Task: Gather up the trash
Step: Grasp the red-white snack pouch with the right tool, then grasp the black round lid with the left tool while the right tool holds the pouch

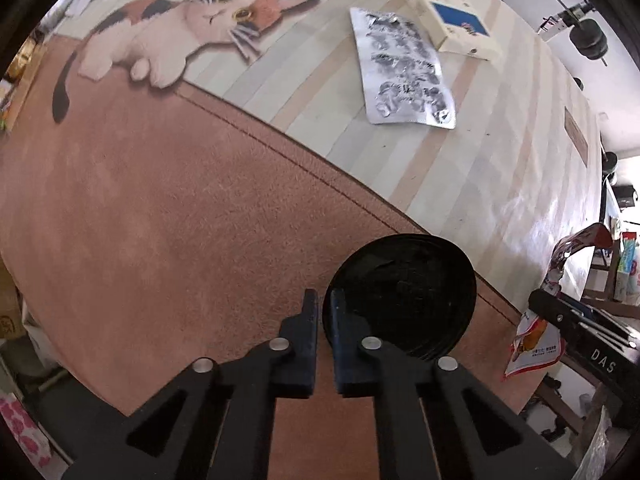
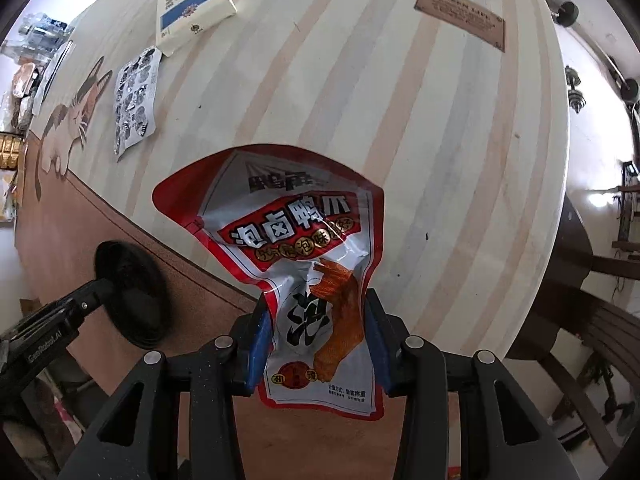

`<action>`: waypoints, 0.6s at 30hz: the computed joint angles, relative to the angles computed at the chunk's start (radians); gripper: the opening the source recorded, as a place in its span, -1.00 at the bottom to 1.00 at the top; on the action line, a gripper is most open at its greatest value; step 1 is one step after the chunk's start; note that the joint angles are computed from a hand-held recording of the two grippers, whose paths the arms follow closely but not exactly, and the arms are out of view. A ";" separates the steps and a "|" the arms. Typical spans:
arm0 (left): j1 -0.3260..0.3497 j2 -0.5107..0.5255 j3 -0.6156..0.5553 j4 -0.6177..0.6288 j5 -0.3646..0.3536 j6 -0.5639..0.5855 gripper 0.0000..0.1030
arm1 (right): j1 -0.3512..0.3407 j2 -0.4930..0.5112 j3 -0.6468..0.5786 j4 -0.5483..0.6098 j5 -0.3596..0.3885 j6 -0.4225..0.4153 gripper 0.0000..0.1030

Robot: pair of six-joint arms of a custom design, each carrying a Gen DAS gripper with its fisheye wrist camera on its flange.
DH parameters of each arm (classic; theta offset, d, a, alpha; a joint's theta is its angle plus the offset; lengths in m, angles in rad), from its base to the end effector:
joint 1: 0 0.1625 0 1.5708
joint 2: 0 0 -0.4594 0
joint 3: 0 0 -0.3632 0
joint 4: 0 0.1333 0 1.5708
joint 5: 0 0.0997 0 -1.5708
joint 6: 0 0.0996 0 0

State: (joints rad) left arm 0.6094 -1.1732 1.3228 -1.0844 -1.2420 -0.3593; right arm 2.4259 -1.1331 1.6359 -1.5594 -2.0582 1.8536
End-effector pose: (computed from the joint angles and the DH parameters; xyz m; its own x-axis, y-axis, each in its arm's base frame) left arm -0.3655 -0.4569 0.3969 -0.5918 0.6674 -0.4520 0.4824 0.7425 0.4647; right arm 0.4768 -0.2997 0.2779 -0.5177 0.7768 0.3585 0.5731 0.6260 -0.5288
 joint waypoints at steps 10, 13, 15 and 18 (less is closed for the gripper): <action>-0.030 0.000 -0.079 0.002 0.003 0.035 -0.97 | 0.057 0.025 -0.070 0.049 -0.025 0.071 -0.19; 0.010 0.016 -0.077 0.012 -0.040 0.028 -0.92 | 0.069 0.012 -0.083 0.085 -0.027 0.088 -0.19; 0.046 0.033 -0.078 0.041 -0.065 0.016 -0.92 | 0.068 0.011 -0.089 0.097 -0.027 0.092 -0.19; 0.067 0.025 -0.052 0.002 -0.101 0.036 -0.43 | 0.078 0.009 -0.087 0.103 -0.024 0.110 -0.19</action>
